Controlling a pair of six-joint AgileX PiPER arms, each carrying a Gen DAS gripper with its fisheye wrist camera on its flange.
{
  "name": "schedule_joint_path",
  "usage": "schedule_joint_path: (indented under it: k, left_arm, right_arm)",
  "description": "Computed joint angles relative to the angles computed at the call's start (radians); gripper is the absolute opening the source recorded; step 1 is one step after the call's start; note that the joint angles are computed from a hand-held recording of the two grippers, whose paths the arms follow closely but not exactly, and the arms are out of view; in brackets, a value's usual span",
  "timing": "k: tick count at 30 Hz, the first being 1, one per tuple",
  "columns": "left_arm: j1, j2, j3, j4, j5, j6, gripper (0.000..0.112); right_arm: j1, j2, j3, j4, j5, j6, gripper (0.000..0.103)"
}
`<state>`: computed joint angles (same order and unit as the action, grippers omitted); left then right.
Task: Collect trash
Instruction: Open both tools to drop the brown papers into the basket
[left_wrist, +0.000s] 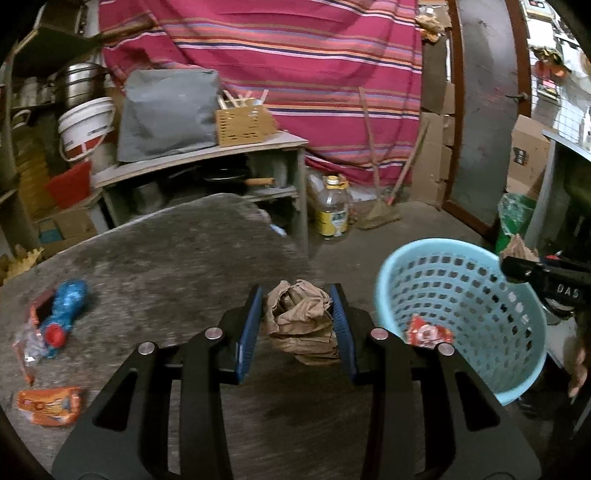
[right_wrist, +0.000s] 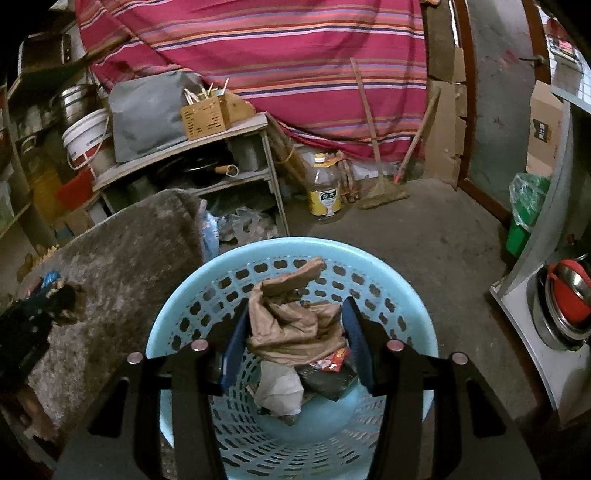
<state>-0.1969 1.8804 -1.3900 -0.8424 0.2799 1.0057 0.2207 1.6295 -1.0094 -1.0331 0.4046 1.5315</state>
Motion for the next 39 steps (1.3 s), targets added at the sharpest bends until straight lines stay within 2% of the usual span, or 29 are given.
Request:
schedule_joint_path:
  k: [9, 20, 23, 25, 29, 30, 34, 36, 39]
  left_arm:
    - [-0.119, 0.059, -0.08, 0.151, 0.007, -0.182, 0.036]
    - [-0.209, 0.092, -0.131, 0.158, 0.013, -0.175, 0.037]
    - [-0.213, 0.101, -0.164, 0.211, 0.042, -0.232, 0.04]
    - [-0.211, 0.096, -0.183, 0.253, 0.063, -0.273, 0.045]
    - [-0.202, 0.053, -0.121, 0.136, -0.029, -0.13, 0.072]
    - [-0.192, 0.045, -0.113, 0.106, -0.038, -0.102, 0.074]
    - [-0.127, 0.043, -0.138, 0.114, 0.033, -0.149, 0.075]
    - [-0.099, 0.029, -0.121, 0.086, 0.024, -0.122, 0.084]
    - [-0.057, -0.006, -0.074, -0.022, 0.012, -0.014, 0.091]
  right_arm:
    - [-0.011, -0.007, 0.006, -0.005, 0.022, 0.01, 0.05]
    - [-0.035, -0.032, 0.036, -0.029, 0.013, 0.073, 0.05]
    - [-0.039, -0.037, 0.04, -0.028, 0.013, 0.073, 0.05]
    - [-0.045, -0.04, 0.044, -0.024, 0.005, 0.077, 0.05]
    - [-0.053, -0.034, 0.041, -0.015, -0.003, 0.07, 0.05]
    - [-0.052, -0.031, 0.038, -0.011, -0.003, 0.065, 0.05]
    - [-0.031, -0.006, 0.01, 0.006, 0.011, 0.043, 0.05]
    - [-0.018, 0.007, -0.009, 0.017, 0.016, 0.033, 0.052]
    - [0.005, 0.027, -0.041, 0.03, 0.031, 0.02, 0.054]
